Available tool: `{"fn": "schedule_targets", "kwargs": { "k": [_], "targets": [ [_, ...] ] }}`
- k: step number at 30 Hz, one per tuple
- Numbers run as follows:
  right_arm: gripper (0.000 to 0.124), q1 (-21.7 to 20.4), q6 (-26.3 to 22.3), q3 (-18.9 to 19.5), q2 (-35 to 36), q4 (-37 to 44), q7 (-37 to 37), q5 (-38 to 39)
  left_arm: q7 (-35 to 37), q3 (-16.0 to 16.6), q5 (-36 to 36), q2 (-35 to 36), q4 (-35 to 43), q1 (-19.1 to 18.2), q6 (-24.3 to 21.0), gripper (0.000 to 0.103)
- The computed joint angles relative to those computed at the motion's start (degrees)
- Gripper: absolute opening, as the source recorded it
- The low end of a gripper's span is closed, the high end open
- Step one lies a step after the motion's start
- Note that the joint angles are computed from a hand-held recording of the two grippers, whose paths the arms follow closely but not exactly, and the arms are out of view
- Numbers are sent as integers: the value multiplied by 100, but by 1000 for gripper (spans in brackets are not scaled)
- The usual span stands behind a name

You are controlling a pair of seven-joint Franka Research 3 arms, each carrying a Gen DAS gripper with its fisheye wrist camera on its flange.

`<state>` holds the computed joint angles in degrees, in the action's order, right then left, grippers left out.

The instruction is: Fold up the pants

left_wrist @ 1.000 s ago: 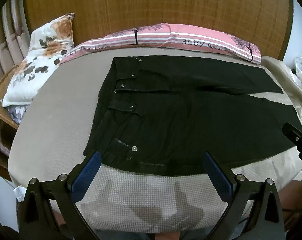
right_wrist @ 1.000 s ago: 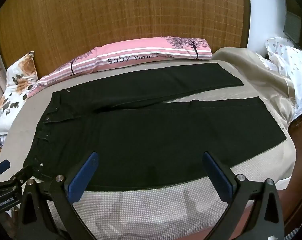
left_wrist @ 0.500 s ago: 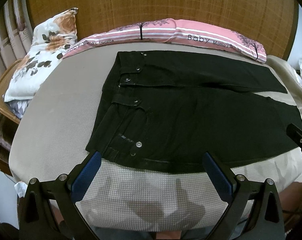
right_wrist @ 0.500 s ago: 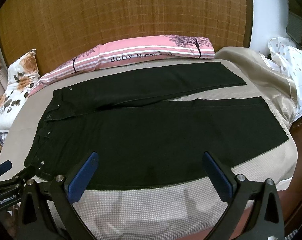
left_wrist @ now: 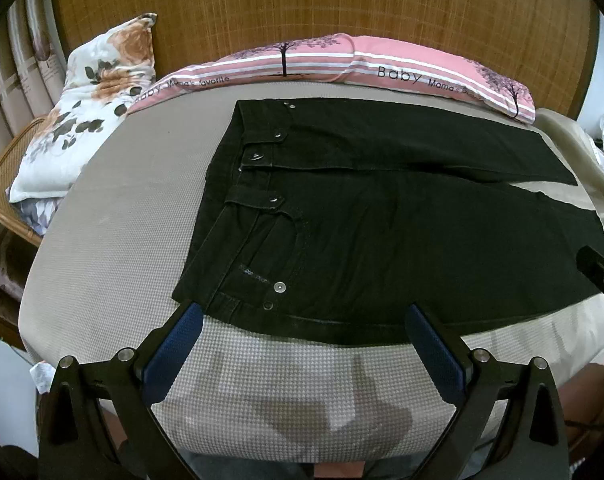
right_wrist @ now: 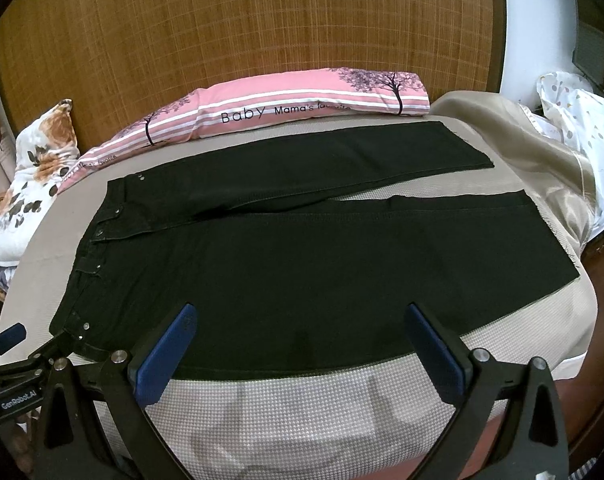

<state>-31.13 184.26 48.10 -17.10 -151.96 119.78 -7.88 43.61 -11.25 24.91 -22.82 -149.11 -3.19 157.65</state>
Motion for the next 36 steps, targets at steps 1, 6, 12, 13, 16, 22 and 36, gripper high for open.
{"fn": "schedule_targets", "kwargs": {
  "k": [1,6,12,13,16,22,36],
  "targets": [
    [102,1,5,-3,-1,-2,-1,-3,145,93,-192,24,67,-135,-156,100],
    [102,-25,-29,23,7,22,42,-36,283,151,-413,26,88,-219,-284,101],
    [102,-184,-67,212,-13,71,163,-191,263,147,-485,-6,-14,-129,-64,101],
    [102,-184,-64,219,-6,77,180,-204,198,106,-439,10,-14,-86,-17,101],
    [102,-219,-92,248,32,144,220,-258,199,127,-460,17,-10,-105,-5,100],
    [101,-95,-192,119,103,200,298,-411,226,89,-402,-5,20,-77,-163,101],
    [100,196,-240,-287,182,281,753,-920,287,167,-465,34,43,-83,-12,101]
  ]
}}
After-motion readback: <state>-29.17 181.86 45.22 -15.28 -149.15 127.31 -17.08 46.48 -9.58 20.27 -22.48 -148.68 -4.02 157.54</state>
